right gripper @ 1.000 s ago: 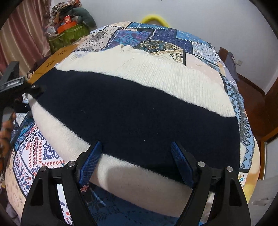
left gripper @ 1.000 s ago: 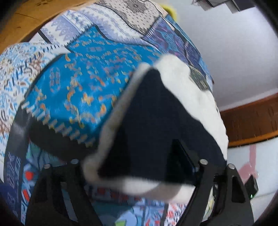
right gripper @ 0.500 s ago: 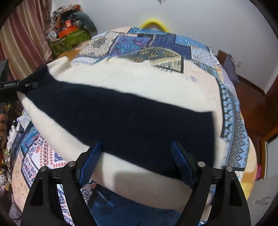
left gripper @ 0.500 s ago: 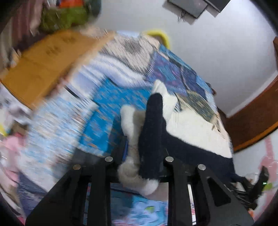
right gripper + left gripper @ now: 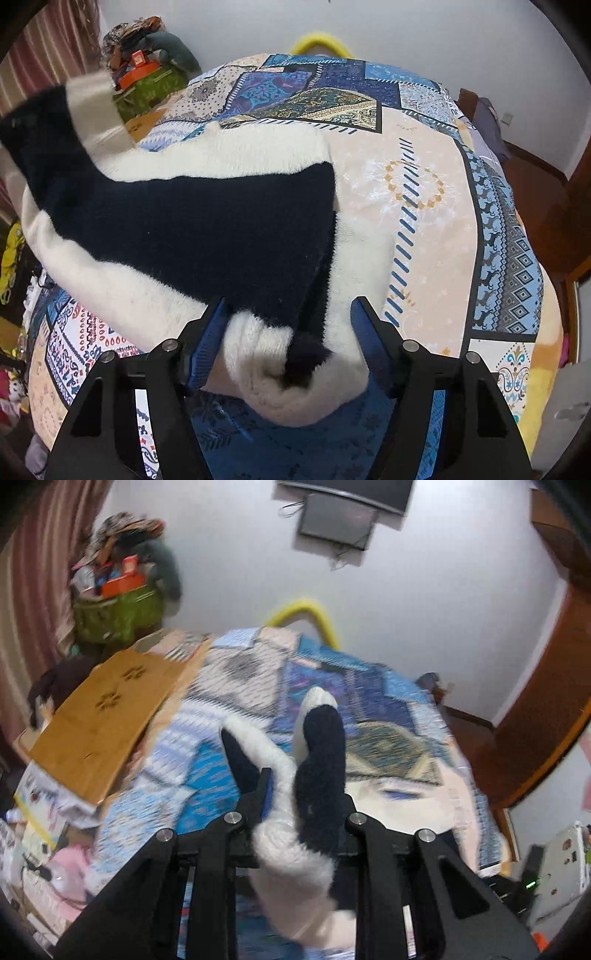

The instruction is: Fold small clothes

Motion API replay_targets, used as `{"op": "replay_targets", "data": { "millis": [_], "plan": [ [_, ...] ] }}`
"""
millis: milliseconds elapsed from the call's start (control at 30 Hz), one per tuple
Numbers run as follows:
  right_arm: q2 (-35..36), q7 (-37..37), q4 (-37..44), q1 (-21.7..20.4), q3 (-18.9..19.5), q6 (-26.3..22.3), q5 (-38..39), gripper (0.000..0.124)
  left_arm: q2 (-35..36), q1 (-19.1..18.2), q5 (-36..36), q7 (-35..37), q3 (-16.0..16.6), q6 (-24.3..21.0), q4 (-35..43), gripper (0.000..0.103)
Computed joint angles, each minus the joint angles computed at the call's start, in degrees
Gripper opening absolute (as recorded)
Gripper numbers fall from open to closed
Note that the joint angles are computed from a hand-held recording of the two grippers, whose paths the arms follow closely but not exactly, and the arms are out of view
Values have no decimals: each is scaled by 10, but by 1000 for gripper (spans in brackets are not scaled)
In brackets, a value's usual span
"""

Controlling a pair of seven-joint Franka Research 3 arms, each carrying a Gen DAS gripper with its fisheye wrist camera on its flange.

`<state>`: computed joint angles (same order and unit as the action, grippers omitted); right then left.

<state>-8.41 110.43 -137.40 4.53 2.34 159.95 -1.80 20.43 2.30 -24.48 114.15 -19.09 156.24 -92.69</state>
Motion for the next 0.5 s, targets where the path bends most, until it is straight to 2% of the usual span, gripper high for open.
{"op": "replay_targets", "data": {
  "millis": [133, 267, 367, 500],
  "plan": [
    [-3, -20, -7, 6, -7, 10, 32, 64, 7, -37, 6, -19, -18, -8, 30, 21],
    [-5, -21, -16, 5, -5, 24, 43, 64, 10, -85, 49, -50, -18, 16, 31, 21],
    [-7, -38, -20, 9, -9, 30, 65, 64, 14, -101, 64, -54, -31, 10, 23, 21],
    [-15, -70, -28, 15, -17, 35, 102, 64, 11, -103, 57, -20, -54, -19, -5, 21]
  ]
}}
